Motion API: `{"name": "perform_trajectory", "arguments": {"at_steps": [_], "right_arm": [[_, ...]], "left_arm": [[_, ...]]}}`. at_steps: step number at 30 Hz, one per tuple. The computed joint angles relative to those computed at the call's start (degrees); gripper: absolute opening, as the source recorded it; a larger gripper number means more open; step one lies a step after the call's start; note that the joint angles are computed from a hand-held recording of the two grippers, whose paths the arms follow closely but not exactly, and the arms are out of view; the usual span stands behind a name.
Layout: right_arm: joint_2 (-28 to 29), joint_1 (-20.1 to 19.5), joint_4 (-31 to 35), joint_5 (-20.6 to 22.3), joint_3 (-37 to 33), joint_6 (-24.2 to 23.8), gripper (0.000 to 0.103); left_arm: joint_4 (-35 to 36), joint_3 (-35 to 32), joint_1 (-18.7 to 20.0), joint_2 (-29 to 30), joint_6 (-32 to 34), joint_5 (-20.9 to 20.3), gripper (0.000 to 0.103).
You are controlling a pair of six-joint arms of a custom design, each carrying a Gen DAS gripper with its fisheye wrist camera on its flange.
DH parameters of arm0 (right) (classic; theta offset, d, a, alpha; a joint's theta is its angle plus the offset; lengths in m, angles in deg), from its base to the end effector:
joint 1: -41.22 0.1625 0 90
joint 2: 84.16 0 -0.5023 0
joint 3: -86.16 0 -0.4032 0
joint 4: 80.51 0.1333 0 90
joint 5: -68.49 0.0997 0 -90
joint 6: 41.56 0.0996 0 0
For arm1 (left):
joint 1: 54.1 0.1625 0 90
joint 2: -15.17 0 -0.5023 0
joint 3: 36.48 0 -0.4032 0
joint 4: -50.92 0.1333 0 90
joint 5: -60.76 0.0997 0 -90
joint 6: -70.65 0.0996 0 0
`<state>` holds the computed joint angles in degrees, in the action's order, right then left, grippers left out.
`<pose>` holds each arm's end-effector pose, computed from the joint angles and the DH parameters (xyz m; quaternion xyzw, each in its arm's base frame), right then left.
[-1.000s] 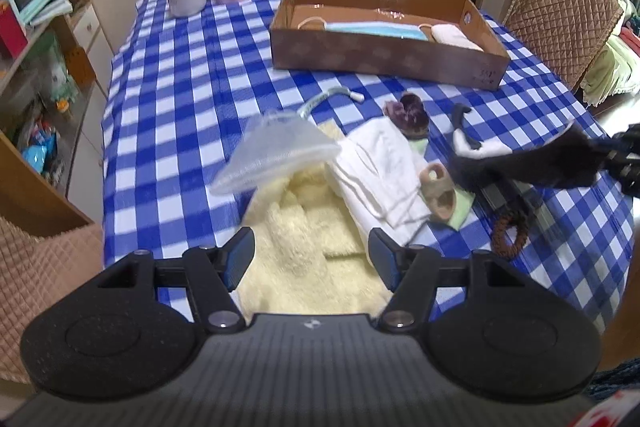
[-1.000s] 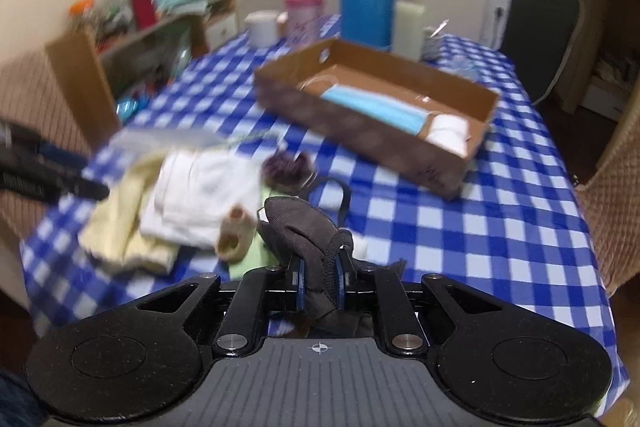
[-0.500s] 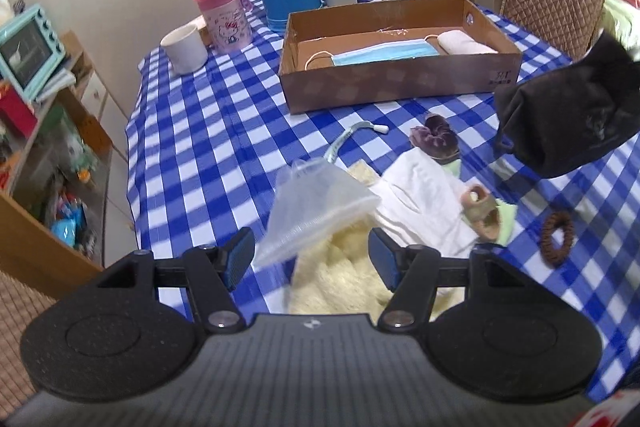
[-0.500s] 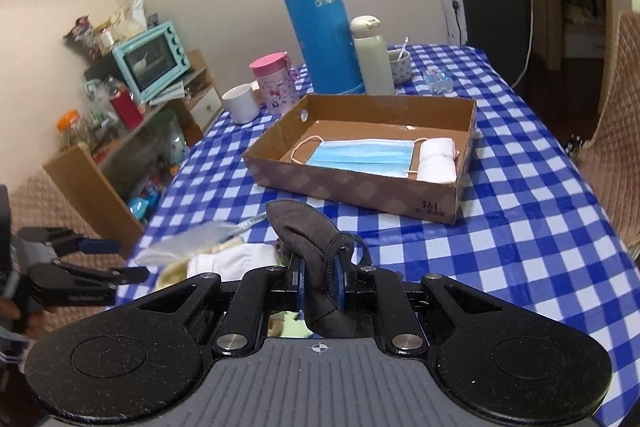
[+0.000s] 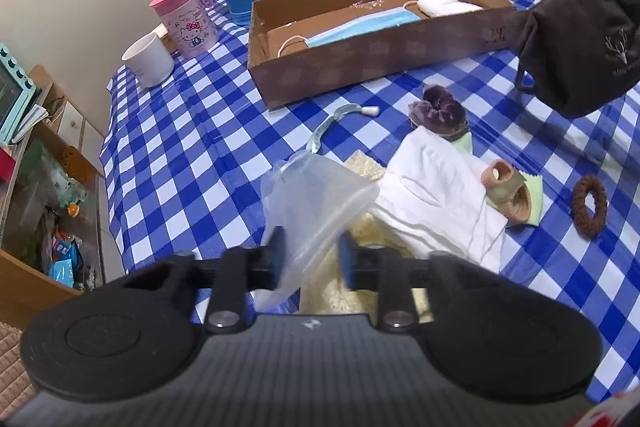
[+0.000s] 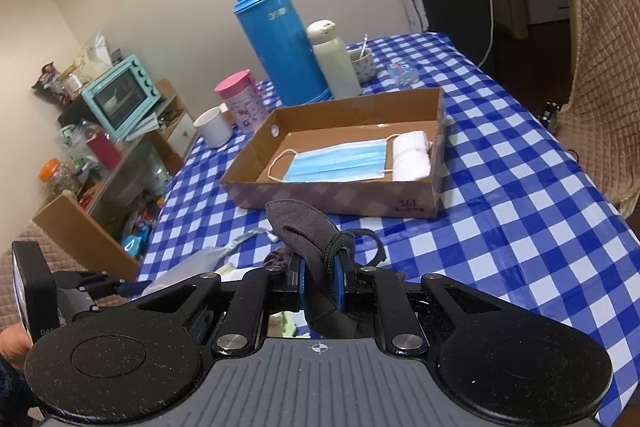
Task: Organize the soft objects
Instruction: 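Lift and carry the grey pouch with the right tool while the left tool carries the bag to the box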
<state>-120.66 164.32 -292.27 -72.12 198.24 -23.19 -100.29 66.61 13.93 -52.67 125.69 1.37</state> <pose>0.3851 -0.4876 0.0990 -0.0596 -0.8462 0.4901 0.2002 -0.0710 -0.6678 0.3616 0.5388 0.7724 -0.1345 0.3082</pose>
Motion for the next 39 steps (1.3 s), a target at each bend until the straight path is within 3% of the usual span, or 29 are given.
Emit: {"name": "perform_trajectory", "arguments": {"at_steps": [2,5,12,24,39], "right_arm": [[-0.1,-0.02,-0.18,-0.25,0.04,0.31,0.014],[-0.27,-0.14,-0.68,-0.21,-0.09,0.31,0.014],[-0.76,-0.74,-2.84,1.49,-1.18,-1.37,0.014],[-1.74,-2.59,-7.7,7.02,-5.17,-8.74,0.014],[-1.02,-8.2,-8.46,14.62,-12.64,-15.17,0.014]], "left_arm": [[0.54,-1.0,0.32,0.03,-1.03,-1.07,0.007],[0.32,-2.46,0.56,0.01,-2.64,-2.49,0.006],[0.46,-6.12,0.13,-0.08,-4.84,-5.64,0.005],[-0.75,-10.62,-1.95,2.42,-6.72,-12.75,0.005],[-2.55,-18.6,-3.58,11.99,-7.59,-15.3,0.005]]}}
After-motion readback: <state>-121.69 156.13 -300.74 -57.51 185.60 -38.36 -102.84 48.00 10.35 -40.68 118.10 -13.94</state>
